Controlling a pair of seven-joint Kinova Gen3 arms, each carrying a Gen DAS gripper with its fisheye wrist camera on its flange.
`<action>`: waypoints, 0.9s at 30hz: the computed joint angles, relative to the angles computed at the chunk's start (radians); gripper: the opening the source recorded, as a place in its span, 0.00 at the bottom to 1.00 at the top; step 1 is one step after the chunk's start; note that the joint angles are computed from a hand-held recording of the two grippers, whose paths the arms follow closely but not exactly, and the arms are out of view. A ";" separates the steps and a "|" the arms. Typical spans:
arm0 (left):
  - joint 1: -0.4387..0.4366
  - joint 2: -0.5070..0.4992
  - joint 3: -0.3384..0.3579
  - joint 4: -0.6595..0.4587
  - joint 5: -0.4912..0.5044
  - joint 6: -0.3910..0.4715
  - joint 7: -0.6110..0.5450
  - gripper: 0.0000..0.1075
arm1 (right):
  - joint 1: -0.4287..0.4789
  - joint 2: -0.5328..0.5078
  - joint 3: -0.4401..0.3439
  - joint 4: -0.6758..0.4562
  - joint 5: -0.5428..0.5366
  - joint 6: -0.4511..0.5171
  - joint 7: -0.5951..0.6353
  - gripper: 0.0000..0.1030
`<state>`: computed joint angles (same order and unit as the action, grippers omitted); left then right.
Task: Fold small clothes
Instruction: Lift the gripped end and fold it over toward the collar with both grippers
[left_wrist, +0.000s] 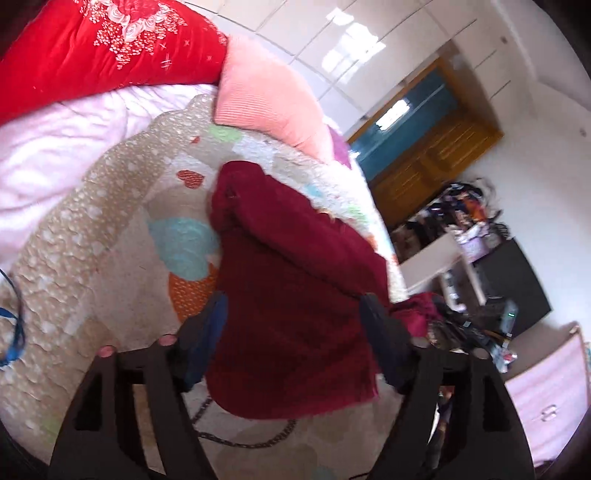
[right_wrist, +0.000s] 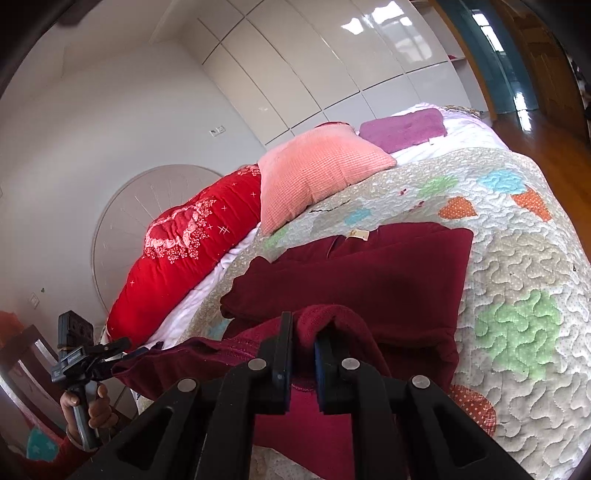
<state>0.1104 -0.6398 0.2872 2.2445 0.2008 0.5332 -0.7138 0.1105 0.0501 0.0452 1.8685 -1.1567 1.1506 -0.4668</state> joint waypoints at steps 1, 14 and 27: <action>0.035 -0.013 -0.022 0.021 0.012 -0.029 -0.015 0.74 | -0.001 -0.002 0.000 0.000 0.002 -0.003 0.002 0.08; 0.146 -0.049 0.049 0.031 -0.033 -0.039 -0.218 0.86 | -0.011 -0.015 0.000 0.000 0.028 -0.023 -0.012 0.08; -0.107 0.183 0.234 -0.080 -0.201 -0.066 -0.200 0.13 | -0.027 0.005 -0.012 -0.028 0.027 -0.076 -0.038 0.08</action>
<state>0.0036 -0.4571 0.5213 2.1649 -0.0007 0.4667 -0.9135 0.0832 0.0549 0.0334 1.8405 -1.1300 1.0748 -0.5046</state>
